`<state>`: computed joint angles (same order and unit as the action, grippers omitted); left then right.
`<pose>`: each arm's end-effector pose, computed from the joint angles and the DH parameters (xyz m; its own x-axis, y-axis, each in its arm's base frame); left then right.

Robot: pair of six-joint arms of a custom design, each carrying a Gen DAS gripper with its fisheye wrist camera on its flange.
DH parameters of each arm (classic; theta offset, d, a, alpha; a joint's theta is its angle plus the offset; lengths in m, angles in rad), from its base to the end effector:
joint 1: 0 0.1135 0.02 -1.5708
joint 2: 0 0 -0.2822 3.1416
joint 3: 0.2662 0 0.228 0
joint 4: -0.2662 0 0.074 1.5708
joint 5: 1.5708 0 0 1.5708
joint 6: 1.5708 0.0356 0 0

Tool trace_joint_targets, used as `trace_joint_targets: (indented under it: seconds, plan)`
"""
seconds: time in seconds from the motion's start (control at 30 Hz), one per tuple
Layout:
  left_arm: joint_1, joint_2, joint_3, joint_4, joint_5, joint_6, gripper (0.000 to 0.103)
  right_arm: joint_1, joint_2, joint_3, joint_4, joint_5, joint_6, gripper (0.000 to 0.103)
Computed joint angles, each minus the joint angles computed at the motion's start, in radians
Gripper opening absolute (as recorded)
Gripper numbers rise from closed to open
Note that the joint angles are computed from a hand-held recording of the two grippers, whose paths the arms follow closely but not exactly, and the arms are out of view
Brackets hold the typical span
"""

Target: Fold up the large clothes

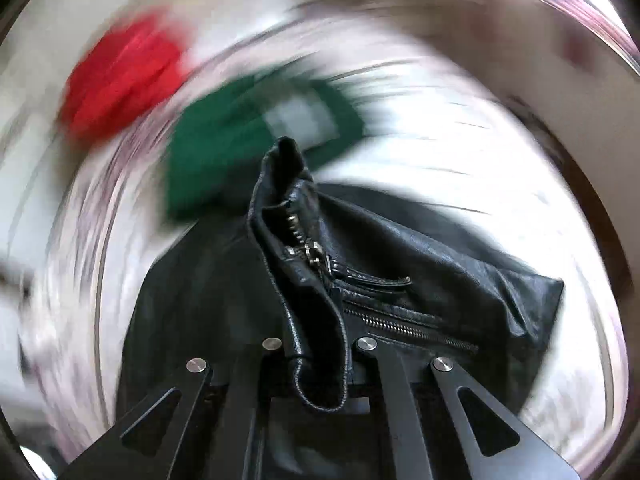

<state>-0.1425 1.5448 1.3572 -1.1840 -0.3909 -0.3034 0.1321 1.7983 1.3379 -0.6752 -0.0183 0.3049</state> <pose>0.2604 -0.0237 0.3087 -0.9429 -0.1438 -0.3004 -0.2358 0.9252 0.2973 0.3504 0.0472 0.2451 -0.8993 0.1833 -0.3972 0.1369 0.9803 0.1424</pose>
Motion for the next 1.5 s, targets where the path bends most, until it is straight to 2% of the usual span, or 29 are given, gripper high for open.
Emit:
trace_joint_targets:
  seconds: [0.1,0.17,0.3,0.33,0.4,0.43,0.47,0.53,0.6,0.67,0.7,0.77,0.87,1.0,1.03,1.07,1.17,1.3,1.33,1.4,1.5]
  plan:
    - [0.121,-0.030,-0.033,0.021,0.003,0.065,0.103,0.262,0.247,0.195,-0.065,0.021,-0.112,0.007]
    - [0.186,-0.051,-0.060,0.033,0.010,0.107,0.103,0.390,0.339,0.255,-0.094,0.064,-0.149,0.007]
    - [0.260,-0.072,-0.088,0.043,0.040,0.154,0.103,0.502,0.412,0.283,-0.125,0.070,-0.145,0.008]
    - [0.266,-0.077,-0.092,0.040,0.045,0.156,0.103,0.500,0.403,0.278,-0.122,0.057,-0.135,0.013]
    - [0.266,-0.087,-0.099,0.027,0.060,0.146,0.103,0.438,0.355,0.241,-0.135,-0.103,-0.078,0.034]
    - [0.264,-0.089,-0.096,0.018,0.065,0.140,0.103,0.399,0.329,0.225,-0.140,-0.175,-0.044,0.060]
    - [0.257,-0.093,-0.094,0.004,0.071,0.128,0.103,0.351,0.262,0.159,-0.124,-0.243,0.001,0.073]
    - [0.233,-0.094,-0.079,-0.025,0.076,0.097,0.103,0.260,0.110,0.018,-0.087,-0.301,0.064,0.074]
    - [0.181,-0.091,-0.063,-0.057,0.076,0.048,0.103,0.119,-0.075,-0.135,-0.129,-0.293,0.087,0.074]
    - [0.114,-0.079,-0.045,-0.081,0.068,-0.006,0.103,-0.025,-0.197,-0.233,-0.214,-0.211,0.035,0.074]
    - [0.070,-0.066,-0.031,-0.091,0.062,-0.043,0.103,-0.110,-0.238,-0.265,-0.270,-0.117,-0.016,0.074]
    - [-0.008,-0.035,-0.008,-0.096,0.054,-0.107,0.103,-0.273,-0.259,-0.302,-0.300,-0.023,-0.145,0.074]
    - [-0.151,0.066,0.058,-0.092,0.031,-0.210,0.103,-0.503,-0.182,-0.348,-0.260,-0.009,-0.396,0.074]
    - [-0.264,0.206,0.174,-0.101,-0.001,-0.263,0.103,-0.543,-0.070,-0.385,-0.153,-0.007,-0.563,0.073]
    - [-0.288,0.245,0.207,-0.106,-0.008,-0.272,0.103,-0.559,-0.064,-0.383,-0.138,-0.018,-0.592,0.070]
    - [-0.299,0.268,0.226,-0.107,-0.015,-0.277,0.103,-0.579,-0.066,-0.385,-0.120,-0.037,-0.616,0.062]
    - [-0.319,0.344,0.284,-0.117,-0.025,-0.294,0.103,-0.697,-0.070,-0.369,-0.129,-0.114,-0.608,0.059]
    - [-0.296,0.425,0.307,-0.109,-0.037,-0.330,0.103,-0.961,-0.029,-0.367,-0.178,-0.203,-0.592,0.059]
    - [-0.295,0.447,0.321,-0.118,-0.035,-0.347,0.103,-0.985,-0.011,-0.351,-0.194,-0.220,-0.594,0.059]
    - [-0.263,0.482,0.312,-0.099,-0.001,-0.356,0.103,-1.014,-0.012,-0.323,-0.247,-0.219,-0.619,0.059]
    - [-0.229,0.485,0.286,-0.058,0.048,-0.355,0.103,-1.027,-0.021,-0.194,-0.407,-0.165,-0.621,0.059]
